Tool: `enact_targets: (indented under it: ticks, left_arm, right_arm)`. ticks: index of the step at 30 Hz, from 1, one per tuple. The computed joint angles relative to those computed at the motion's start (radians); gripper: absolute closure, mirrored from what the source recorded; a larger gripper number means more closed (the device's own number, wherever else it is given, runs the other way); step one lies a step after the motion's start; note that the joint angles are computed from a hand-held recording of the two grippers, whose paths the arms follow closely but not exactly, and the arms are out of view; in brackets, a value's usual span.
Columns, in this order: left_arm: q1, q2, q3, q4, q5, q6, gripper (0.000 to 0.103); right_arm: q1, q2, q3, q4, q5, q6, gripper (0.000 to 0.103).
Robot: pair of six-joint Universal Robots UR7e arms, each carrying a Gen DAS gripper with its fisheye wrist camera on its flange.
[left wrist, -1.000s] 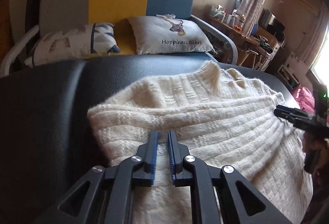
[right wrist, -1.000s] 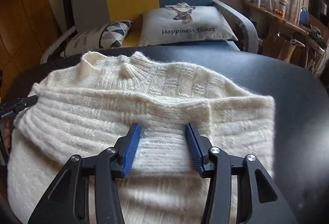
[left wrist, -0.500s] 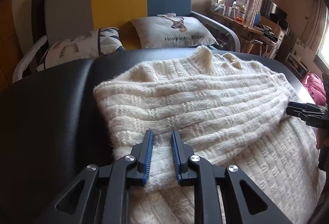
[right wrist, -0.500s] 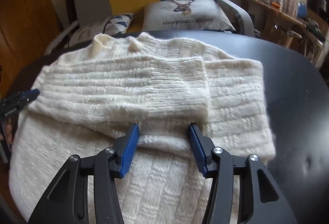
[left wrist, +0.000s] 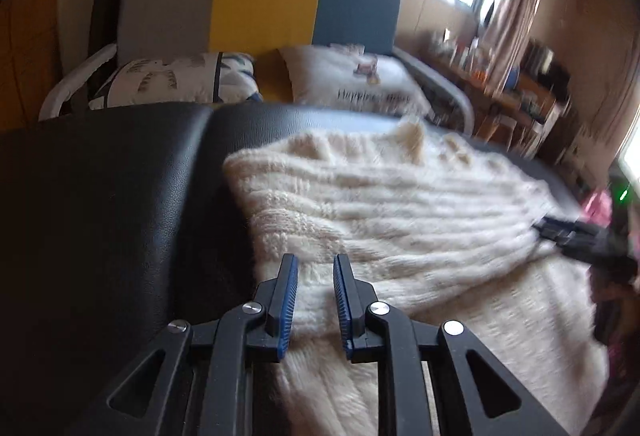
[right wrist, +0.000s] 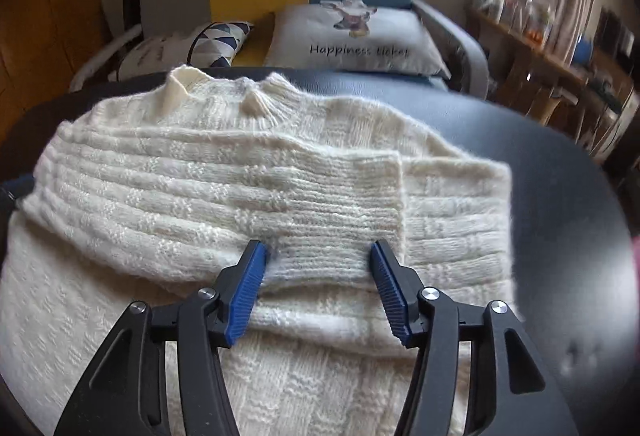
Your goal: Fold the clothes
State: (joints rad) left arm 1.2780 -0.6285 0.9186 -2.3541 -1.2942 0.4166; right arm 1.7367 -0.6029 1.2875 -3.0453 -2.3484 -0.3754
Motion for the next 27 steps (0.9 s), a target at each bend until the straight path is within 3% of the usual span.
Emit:
enact_targets:
  ticks: [3,9,15,22,27]
  left_arm:
    - [0.007,-0.068,0.096,-0.043,-0.061,-0.049,0.085]
    - [0.034,-0.14,0.203,-0.032,-0.161,-0.193,0.085]
    - [0.04,-0.112,0.182,-0.015,-0.13,-0.259,0.085]
    - [0.022,-0.067,0.146,-0.061,-0.093,-0.247,0.085]
    - [0.037,-0.049,0.139,-0.168,-0.103,-0.315,0.085]
  right_arm:
    - [0.017,-0.003,0.023,-0.096,0.03,-0.041,0.045]
    - [0.042,0.064,0.005,-0.182,0.012,-0.148,0.045]
    - [0.041,0.094,-0.021,-0.179,0.006,-0.15,0.045]
    - [0.036,0.093,-0.016,-0.164,0.011,-0.12,0.045]
    - [0.03,0.087,-0.006,-0.149,0.024,-0.105,0.044]
